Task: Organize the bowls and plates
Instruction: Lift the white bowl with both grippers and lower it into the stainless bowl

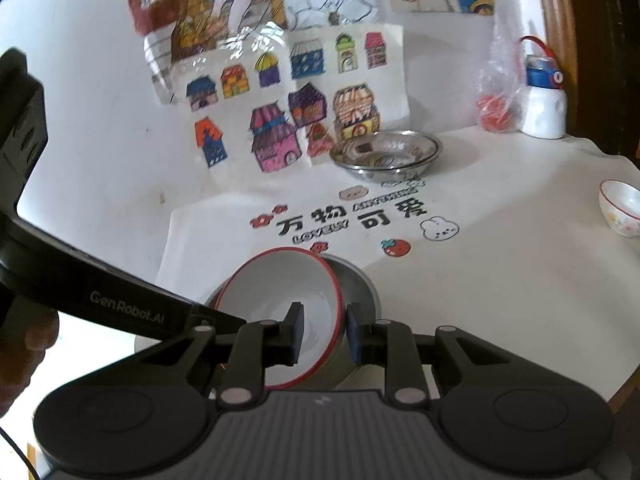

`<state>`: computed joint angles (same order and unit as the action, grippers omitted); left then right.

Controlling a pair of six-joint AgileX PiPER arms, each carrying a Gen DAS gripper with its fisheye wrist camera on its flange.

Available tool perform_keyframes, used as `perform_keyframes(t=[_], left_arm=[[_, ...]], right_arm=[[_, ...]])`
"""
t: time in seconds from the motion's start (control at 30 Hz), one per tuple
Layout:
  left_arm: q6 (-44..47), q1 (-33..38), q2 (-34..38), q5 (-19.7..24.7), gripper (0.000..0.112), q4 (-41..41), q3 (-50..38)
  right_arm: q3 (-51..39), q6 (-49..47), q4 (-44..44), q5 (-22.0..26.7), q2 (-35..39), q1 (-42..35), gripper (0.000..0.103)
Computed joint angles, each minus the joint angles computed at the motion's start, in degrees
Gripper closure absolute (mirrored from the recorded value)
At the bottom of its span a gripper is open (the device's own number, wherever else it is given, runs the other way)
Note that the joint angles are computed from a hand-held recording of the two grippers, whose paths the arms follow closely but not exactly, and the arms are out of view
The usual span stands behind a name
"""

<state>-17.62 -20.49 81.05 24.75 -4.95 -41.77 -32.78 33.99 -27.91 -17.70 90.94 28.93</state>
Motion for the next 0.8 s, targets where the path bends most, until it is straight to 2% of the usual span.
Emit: perform_keyframes(t=[0.3,0.57,0.8], left_arm=[[4.9,2.0,0.9,1.8,0.098,-3.2,-0.6],[5.7,2.4,2.7,2.7,0.098,-3.3,-1.9],[7.7,3.4,3.1,2.8,0.096,-4.8,-2.1]], right_arm=[[-4.6,21.5,-25.3,2.5,2.8,-2.3,0.077],[-6.7,30.8,-36.1,2.6,3.3,-3.2,0.075],[-7.1,32.3,-38.7,1.5,3.6,-3.6,0.068]])
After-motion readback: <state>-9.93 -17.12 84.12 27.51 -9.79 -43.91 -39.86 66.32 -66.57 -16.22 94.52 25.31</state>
